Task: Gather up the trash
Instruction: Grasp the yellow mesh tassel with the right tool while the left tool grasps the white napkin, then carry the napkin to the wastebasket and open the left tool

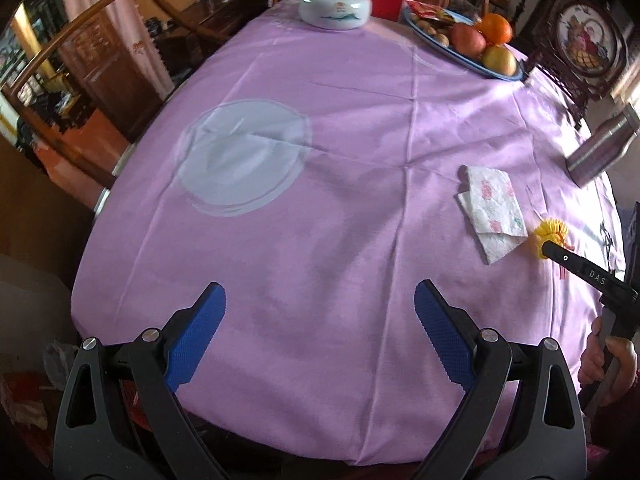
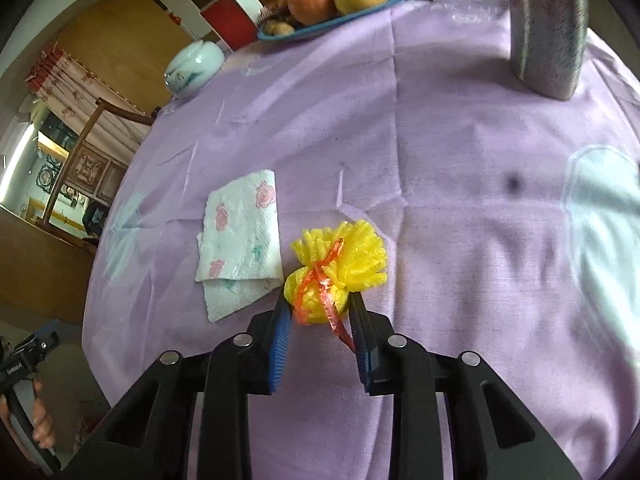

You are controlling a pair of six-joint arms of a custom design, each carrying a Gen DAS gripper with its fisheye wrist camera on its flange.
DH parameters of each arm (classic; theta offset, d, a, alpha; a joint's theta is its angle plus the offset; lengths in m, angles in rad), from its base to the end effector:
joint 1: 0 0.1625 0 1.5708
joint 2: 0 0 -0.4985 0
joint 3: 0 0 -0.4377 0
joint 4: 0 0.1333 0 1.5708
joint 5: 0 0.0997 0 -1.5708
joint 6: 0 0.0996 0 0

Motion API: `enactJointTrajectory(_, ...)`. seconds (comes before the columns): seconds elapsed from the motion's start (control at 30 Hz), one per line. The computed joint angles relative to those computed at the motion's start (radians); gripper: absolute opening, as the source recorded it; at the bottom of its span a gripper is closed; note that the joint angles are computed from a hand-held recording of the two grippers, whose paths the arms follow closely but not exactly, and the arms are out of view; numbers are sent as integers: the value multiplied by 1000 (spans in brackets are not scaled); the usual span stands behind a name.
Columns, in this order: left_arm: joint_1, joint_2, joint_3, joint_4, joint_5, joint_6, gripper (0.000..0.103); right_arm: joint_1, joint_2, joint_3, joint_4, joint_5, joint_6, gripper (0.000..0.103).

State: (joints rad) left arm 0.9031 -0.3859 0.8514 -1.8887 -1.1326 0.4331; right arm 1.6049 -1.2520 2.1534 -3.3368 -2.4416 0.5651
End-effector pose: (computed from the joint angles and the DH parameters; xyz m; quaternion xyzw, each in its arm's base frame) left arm -0.4431 -0.8455 0.0498 0.5228 0.8213 0.0461 0.2237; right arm 0.0755 -0.5391 0.3269 -0.3865 -0.7481 0.4760 0.2538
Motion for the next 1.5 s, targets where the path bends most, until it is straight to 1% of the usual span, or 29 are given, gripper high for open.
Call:
enactJointTrajectory(0.1, -9, 23, -25, 45, -42, 6, 92, 21, -4, 15, -25, -26, -4, 28)
enactJointTrajectory(0.23, -27, 54, -36, 73, -92, 34, 92, 48, -26, 60, -41, -48, 40, 28)
enactJointTrajectory(0.33, -46, 80, -34, 99, -125, 55, 92, 74, -44, 99, -40, -86, 97, 29)
enactJointTrajectory(0.47, -70, 106, -18, 121, -167, 84, 92, 114, -62, 153, -24, -143, 198, 29)
enactJointTrajectory(0.63, -101, 124, 40, 55, -166, 147, 92, 156, -74, 194, 7, -198, 298, 29)
enactJointTrajectory(0.8, -115, 162, 38, 30, -159, 150, 92, 187, -90, 219, 78, -239, 378, 29)
enactJointTrajectory(0.93, -117, 193, 21, 19, -134, 110, 92, 198, -105, 230, 115, -260, 404, 29)
enactJointTrajectory(1.03, -123, 181, 72, -63, -114, 138, 92, 203, -117, 241, 121, -268, 407, 29)
enactJointTrajectory(1.1, -125, 168, 112, -120, -106, 165, 92, 201, -121, 246, 109, -266, 395, 29)
enactJointTrajectory(1.17, -126, 154, 148, -175, -101, 188, 84, 199, -121, 247, 97, -260, 382, 29)
enactJointTrajectory(1.2, -127, 144, 170, -206, -97, 206, 76, 196, -121, 247, 88, -255, 372, 29)
enactJointTrajectory(1.23, -125, 137, 178, -214, -110, 220, 66, 194, -121, 247, 82, -252, 364, 29)
enactJointTrajectory(1.27, -123, 131, 180, -209, -124, 224, 60, 190, -120, 245, 71, -245, 349, 29)
enactJointTrajectory(1.3, -122, 127, 180, -202, -132, 228, 50, 187, -119, 243, 66, -240, 340, 29)
enactJointTrajectory(1.33, -120, 126, 172, -184, -143, 229, 43, 184, -118, 240, 60, -234, 328, 29)
enactJointTrajectory(1.4, -113, 127, 147, -146, -162, 221, 38, 179, -117, 235, 51, -227, 307, 29)
enactJointTrajectory(1.5, -108, 121, 125, -104, -203, 202, 37, 178, -111, 222, 41, -223, 278, 29)
